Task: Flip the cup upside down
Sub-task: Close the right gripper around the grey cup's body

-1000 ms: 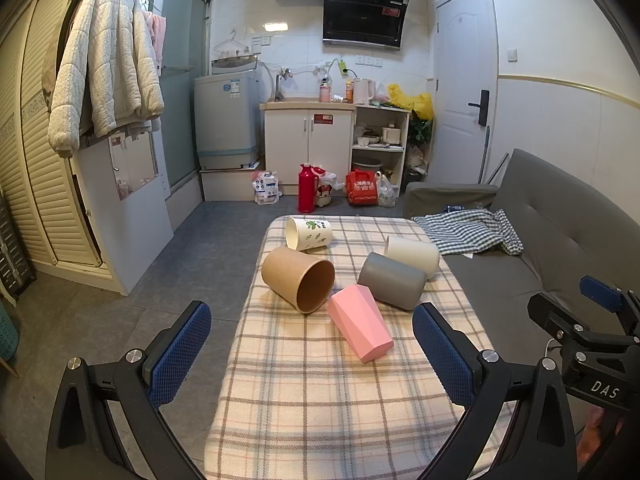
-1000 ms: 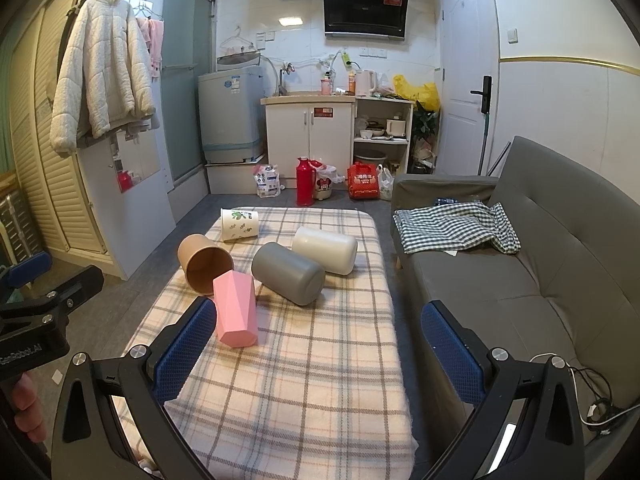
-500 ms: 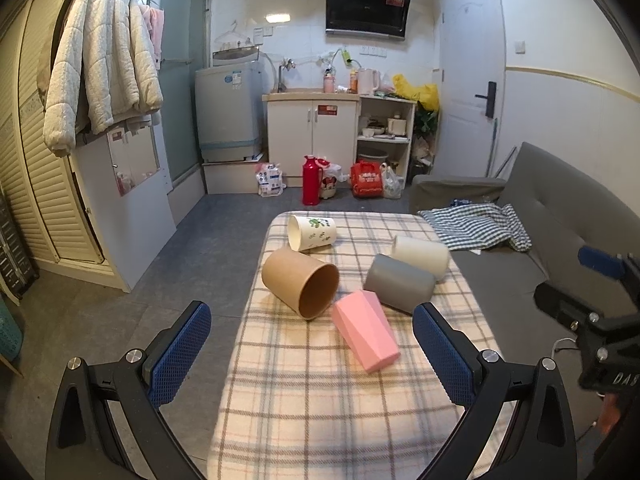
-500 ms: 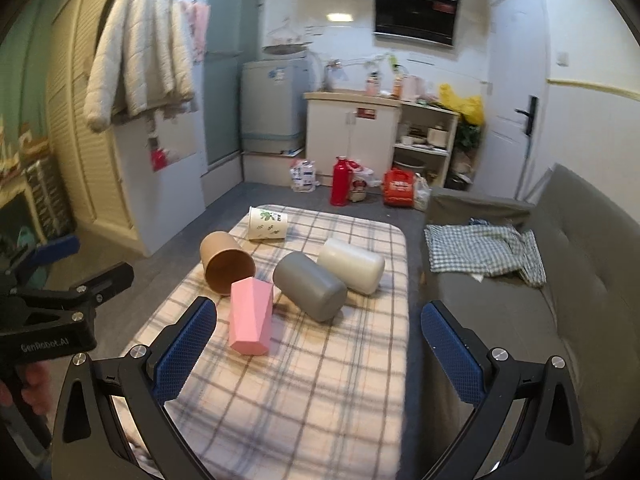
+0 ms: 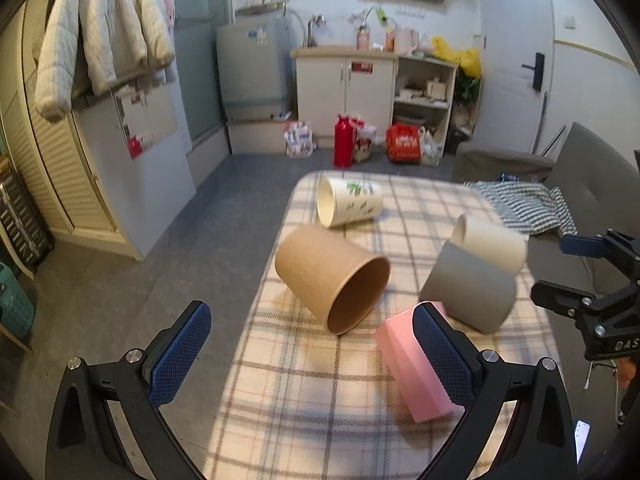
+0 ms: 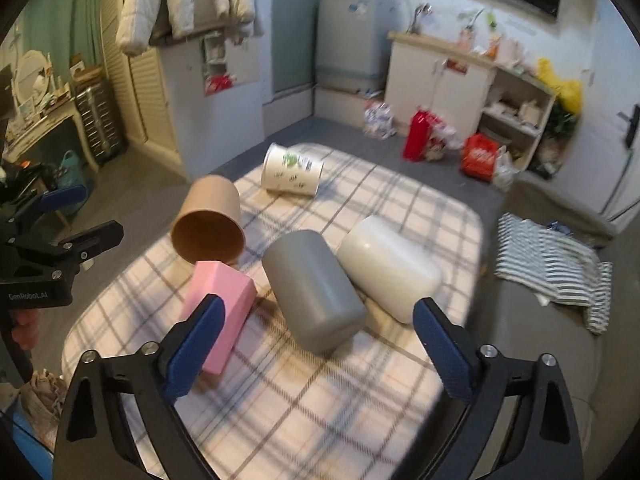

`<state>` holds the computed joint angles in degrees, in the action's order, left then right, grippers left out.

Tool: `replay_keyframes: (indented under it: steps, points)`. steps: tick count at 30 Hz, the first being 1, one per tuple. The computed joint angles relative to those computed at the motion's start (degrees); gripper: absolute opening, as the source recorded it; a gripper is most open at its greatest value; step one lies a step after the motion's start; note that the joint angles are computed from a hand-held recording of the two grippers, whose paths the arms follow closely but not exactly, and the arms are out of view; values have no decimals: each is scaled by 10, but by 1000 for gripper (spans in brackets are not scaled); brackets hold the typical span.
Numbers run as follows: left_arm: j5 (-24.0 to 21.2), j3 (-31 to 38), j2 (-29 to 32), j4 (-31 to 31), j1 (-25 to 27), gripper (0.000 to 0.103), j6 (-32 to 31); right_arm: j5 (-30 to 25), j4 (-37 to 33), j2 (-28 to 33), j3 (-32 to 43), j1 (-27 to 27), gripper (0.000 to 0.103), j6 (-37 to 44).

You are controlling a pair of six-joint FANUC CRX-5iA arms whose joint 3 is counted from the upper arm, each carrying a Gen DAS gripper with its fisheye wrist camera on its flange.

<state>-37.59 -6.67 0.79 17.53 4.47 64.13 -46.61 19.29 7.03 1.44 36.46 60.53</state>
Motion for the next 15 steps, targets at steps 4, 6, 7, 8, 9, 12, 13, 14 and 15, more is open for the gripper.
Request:
replay_keyframes:
  steps: [4,6,7,8,9,12,13,14,15]
  points:
    - [-13,19,31,-18,-5,103,14,-12,-56,44,39,-19,85,82]
    - [-11,20,40,-18,-7,103,6,-11,-55,55,41,-20,82,100]
    - [-9,18,44,-17,-7,103,2,-8,-52,59,39,-19,82,105]
    - [-6,16,47,-11,-6,103,-4,-5,-44,61,35,-17,82,106]
    - [-4,13,49,-6,-6,103,-8,-6,-37,67,38,-15,82,111]
    - [-8,8,52,3,-3,103,-15,2,-18,73,27,-10,82,111]
    - [-8,7,53,4,-3,103,-17,3,-9,73,24,-8,82,106]
    - [-9,8,53,-1,-4,103,-15,5,3,75,20,-6,82,99]
    - [-9,7,52,-4,-5,103,-15,6,6,77,20,-6,82,97]
